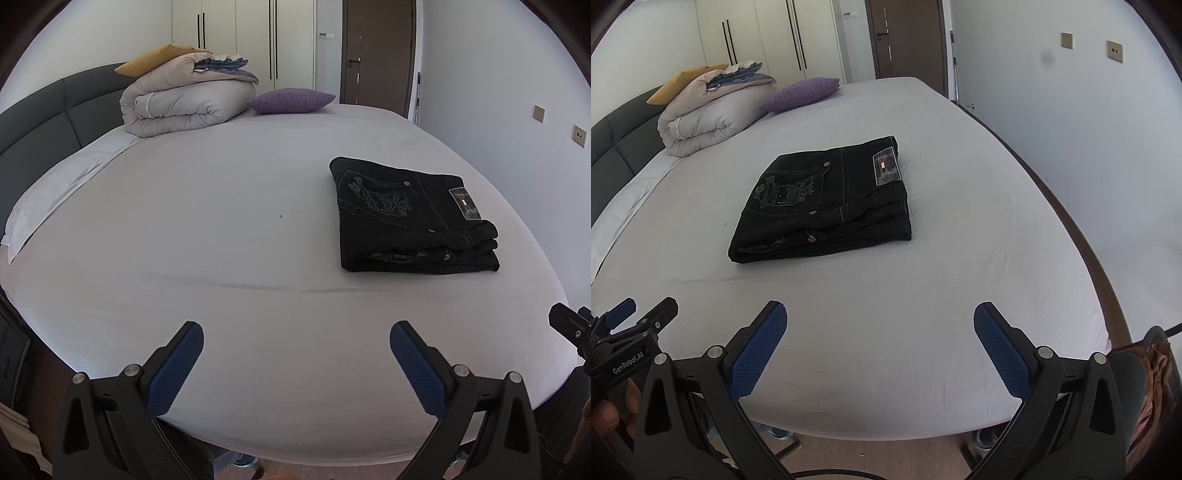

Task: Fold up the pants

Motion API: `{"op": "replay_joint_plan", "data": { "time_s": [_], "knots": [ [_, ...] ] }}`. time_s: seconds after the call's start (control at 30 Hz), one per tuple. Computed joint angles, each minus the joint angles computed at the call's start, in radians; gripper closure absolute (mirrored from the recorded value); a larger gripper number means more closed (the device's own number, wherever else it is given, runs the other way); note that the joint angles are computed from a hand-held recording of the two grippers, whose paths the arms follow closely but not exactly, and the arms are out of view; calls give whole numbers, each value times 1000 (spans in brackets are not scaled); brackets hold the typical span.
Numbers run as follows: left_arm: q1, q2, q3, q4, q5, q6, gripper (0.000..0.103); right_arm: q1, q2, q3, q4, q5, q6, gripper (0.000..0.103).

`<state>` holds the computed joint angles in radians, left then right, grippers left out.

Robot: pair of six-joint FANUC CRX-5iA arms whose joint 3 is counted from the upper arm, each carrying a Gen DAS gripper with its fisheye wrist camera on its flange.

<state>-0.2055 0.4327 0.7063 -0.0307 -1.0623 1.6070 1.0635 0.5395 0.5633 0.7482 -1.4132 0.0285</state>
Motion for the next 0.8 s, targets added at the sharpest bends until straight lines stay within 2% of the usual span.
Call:
{"op": "replay_joint_plan", "data": {
  "time_s": [0.8],
  "knots": [
    [-4,-7,-8,8,15,-11,0,21,47,70,16,-36,-3,0]
  ]
}}
